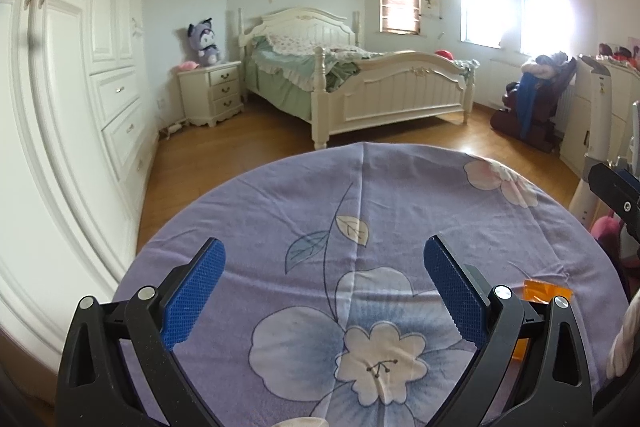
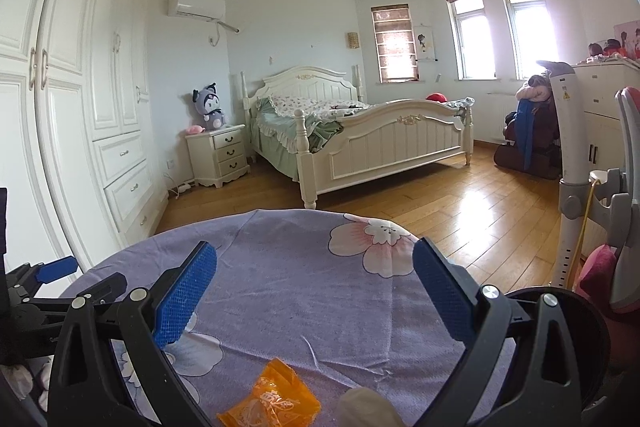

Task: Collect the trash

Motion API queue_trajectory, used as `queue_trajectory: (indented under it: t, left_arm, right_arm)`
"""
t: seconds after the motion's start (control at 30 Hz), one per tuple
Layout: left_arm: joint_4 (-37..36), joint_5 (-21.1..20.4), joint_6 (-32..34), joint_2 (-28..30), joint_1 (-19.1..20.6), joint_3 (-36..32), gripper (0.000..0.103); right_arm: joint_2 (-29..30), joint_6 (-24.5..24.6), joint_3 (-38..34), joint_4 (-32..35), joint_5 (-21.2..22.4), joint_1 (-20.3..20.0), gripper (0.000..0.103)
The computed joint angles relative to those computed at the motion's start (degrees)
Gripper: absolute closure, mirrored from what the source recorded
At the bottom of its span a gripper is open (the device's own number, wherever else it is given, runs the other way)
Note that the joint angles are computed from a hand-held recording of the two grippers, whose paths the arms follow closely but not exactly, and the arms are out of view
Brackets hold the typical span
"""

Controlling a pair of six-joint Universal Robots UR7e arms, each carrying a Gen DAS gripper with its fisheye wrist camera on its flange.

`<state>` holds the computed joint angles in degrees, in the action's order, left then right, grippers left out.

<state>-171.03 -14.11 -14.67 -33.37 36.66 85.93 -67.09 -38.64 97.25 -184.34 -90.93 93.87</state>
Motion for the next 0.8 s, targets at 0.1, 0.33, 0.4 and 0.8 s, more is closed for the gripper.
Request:
queue_trajectory:
  t: [0.1,0.33,0.4,0.8]
  left_arm:
    - [0.4,-0.1,0.2,0.0,0.1,-0.1,0.005]
    - [2.5,-0.6,-2.1,-0.4,0.3,-0.2,0.005]
    - [2.4,-0.5,-2.2,-0.3,0.3,-0.3,0.005]
    - [1.1,-0.7,-1.4,-0.3,0.2,0.0,0.005]
  right_arm:
    - [0.1,-0.1,-0.2,0.3,-0.2,0.0,0.006]
    - [0.2,-0.8,-0.2,0.7,-1.0,0.3,0.006]
    - [0.3,-0.9,-0.3,0.8,-1.3,0.4,0.006]
    - [0.5,-1.1,-0.5,0.7,-1.7,0.6,0.006]
